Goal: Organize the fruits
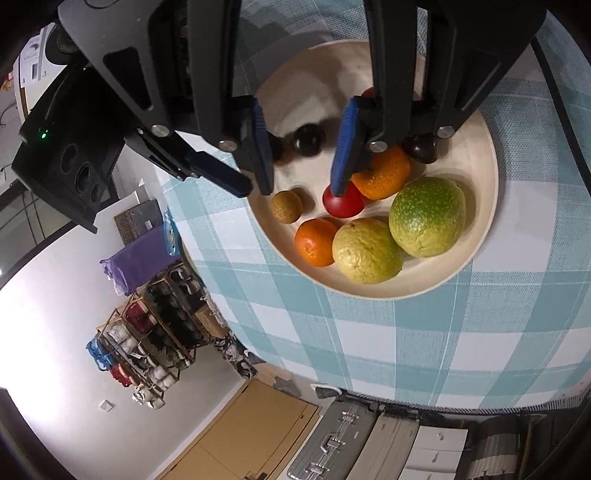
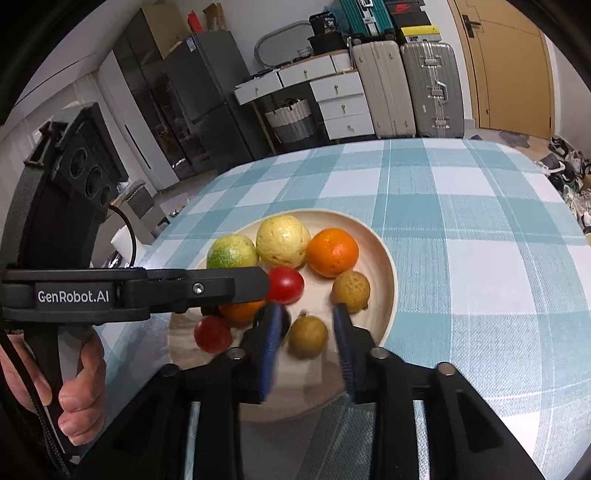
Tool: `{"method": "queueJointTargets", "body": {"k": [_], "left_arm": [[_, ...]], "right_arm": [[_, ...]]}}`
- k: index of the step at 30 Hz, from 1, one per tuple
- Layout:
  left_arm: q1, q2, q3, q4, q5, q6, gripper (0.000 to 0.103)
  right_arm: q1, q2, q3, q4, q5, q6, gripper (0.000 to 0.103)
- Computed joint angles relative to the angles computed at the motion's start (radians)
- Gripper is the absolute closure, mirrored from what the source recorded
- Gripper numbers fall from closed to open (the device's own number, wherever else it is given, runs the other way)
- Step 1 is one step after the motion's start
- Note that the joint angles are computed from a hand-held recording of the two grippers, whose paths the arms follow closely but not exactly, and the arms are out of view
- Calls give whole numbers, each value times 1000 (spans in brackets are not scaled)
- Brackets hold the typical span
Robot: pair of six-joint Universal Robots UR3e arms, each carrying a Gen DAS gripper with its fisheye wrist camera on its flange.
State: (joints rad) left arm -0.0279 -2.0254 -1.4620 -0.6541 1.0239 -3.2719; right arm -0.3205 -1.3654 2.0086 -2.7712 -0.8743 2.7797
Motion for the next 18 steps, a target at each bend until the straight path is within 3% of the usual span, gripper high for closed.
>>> {"method": "queueJointTargets", "body": {"k": [1, 3, 5, 7, 11, 13, 18], "left_arm": [[1, 11, -10, 7, 5, -5, 64], [4, 36, -36, 31, 7, -11, 51], [8, 68, -70, 57, 15, -16, 50], [12, 96, -96, 63, 14, -15, 50], [4, 164, -150, 74, 50, -10, 49], [0, 208, -186, 80, 69, -10, 47], [-14, 316, -269, 105, 140, 4, 46]], "right_arm": [[-2, -6, 10, -19, -3, 7, 47], [-19, -32, 42, -40, 13, 11, 46], [-41, -66, 80, -54, 24, 15, 43], [-69, -105, 128, -76, 37, 21, 33], [-126, -193, 209, -92, 56, 19, 31], [-155, -232, 239, -92, 67, 25, 23], [-238, -366, 323, -82, 127, 35, 15]]}}
